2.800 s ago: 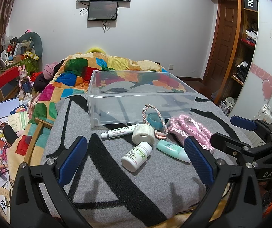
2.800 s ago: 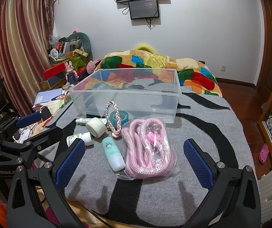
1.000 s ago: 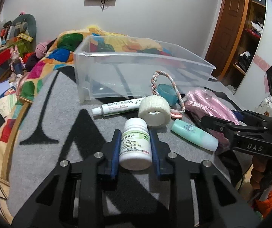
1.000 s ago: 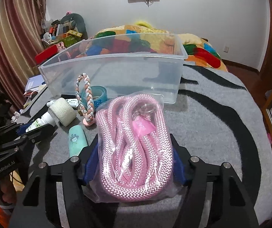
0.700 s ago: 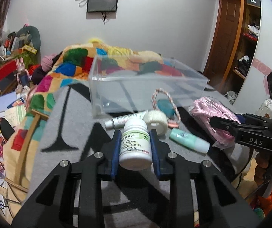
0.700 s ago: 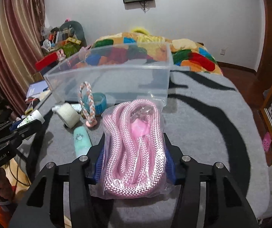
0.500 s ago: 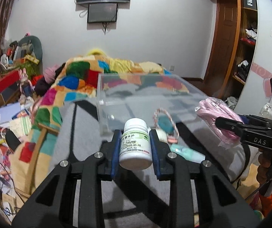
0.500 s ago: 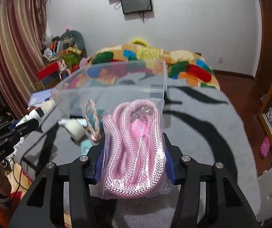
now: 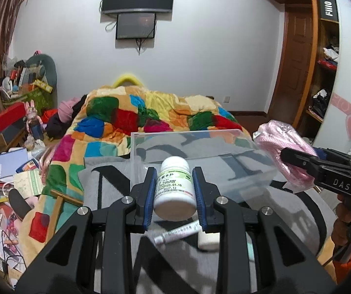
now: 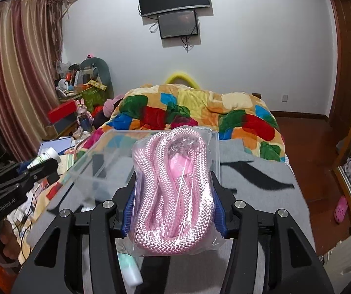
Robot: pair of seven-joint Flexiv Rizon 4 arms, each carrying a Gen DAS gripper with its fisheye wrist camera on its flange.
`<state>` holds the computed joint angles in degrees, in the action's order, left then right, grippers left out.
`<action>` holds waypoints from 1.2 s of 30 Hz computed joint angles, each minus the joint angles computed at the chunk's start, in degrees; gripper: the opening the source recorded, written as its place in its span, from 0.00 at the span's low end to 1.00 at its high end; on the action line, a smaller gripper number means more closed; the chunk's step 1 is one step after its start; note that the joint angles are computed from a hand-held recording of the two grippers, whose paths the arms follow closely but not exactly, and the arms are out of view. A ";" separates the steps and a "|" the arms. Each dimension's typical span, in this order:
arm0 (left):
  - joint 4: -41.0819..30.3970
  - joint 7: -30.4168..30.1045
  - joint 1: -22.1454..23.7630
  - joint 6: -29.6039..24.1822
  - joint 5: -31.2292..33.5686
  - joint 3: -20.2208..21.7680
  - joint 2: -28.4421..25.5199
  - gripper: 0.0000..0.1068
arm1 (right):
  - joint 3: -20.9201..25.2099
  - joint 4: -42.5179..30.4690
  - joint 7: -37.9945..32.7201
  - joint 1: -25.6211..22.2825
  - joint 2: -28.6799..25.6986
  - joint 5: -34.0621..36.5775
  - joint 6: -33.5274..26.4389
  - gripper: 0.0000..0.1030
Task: Organize objects
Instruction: 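Carry both items into the clear box and open both tools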
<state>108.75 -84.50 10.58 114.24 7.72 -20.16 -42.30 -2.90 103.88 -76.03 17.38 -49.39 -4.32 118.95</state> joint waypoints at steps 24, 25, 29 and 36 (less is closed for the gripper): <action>-15.61 13.25 -12.74 -18.64 -15.98 8.87 -6.97 0.28 | 5.73 -20.80 3.76 -5.20 -9.81 -12.11 -27.54 0.47; -15.43 13.74 -12.33 -19.03 -16.23 8.33 -6.86 0.29 | 6.09 -20.63 3.47 -5.48 -9.70 -12.06 -27.67 0.49; -13.62 15.25 -10.13 -18.55 -16.90 5.67 -6.00 0.45 | 5.63 -18.69 2.87 -5.27 -8.60 -11.54 -26.18 0.49; -7.49 16.39 -4.74 -14.37 -15.55 0.21 -2.83 0.69 | 8.33 -12.16 0.30 -7.66 -4.76 -11.53 -19.54 0.50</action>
<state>101.26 -68.11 5.84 99.87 -7.83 -19.95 -45.13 5.43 91.72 -75.73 9.72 -54.14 -15.85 99.42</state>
